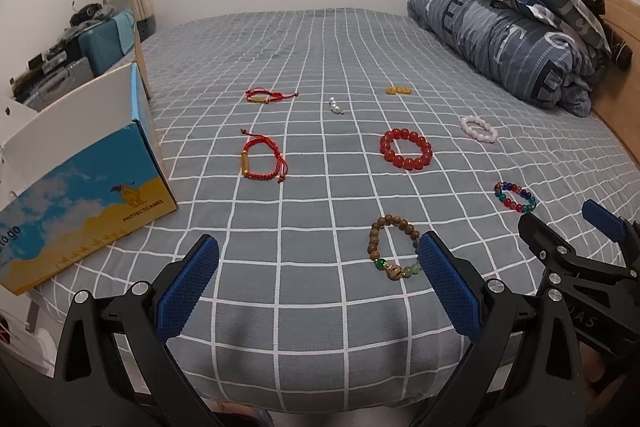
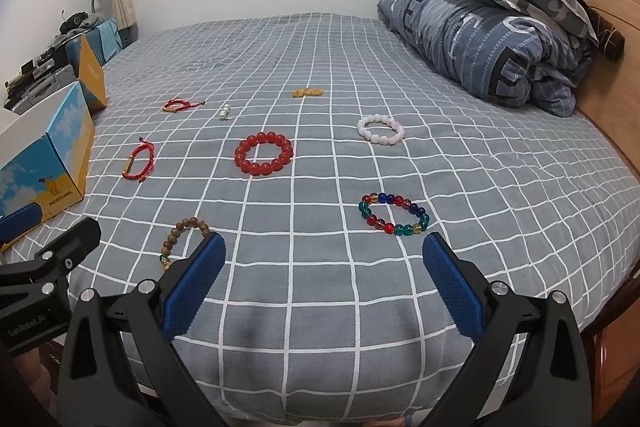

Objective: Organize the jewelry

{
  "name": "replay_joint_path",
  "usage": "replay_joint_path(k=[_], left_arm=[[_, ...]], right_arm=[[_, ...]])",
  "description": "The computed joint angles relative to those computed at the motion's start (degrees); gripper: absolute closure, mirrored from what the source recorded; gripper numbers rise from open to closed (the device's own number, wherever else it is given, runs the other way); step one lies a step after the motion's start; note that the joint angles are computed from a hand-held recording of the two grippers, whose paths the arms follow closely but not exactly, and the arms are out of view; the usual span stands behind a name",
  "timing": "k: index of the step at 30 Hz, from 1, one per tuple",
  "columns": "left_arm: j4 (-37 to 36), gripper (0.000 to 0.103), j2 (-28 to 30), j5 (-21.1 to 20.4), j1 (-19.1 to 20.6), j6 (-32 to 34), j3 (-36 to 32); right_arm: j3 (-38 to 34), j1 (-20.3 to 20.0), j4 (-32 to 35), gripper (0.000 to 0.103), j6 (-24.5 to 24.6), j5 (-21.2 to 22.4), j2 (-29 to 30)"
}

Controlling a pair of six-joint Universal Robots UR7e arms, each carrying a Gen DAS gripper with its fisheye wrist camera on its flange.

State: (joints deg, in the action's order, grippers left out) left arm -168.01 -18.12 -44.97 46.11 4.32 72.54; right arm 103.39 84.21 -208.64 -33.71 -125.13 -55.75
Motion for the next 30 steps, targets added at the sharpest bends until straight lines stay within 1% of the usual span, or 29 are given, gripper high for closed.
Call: replay_joint_path(k=[14, 30], left_arm=[[1.6, 0.006, 0.4, 0.5, 0.3, -0.8, -0.6], [1.5, 0.006, 0.6, 0.5, 0.2, -0.8, -0.4]], right_arm=[[-0.1, 0.0, 0.2, 0.008, -0.2, -0.2, 0.2], [-0.1, -0.1, 0.3, 0.008, 0.0, -0.4, 0.2]])
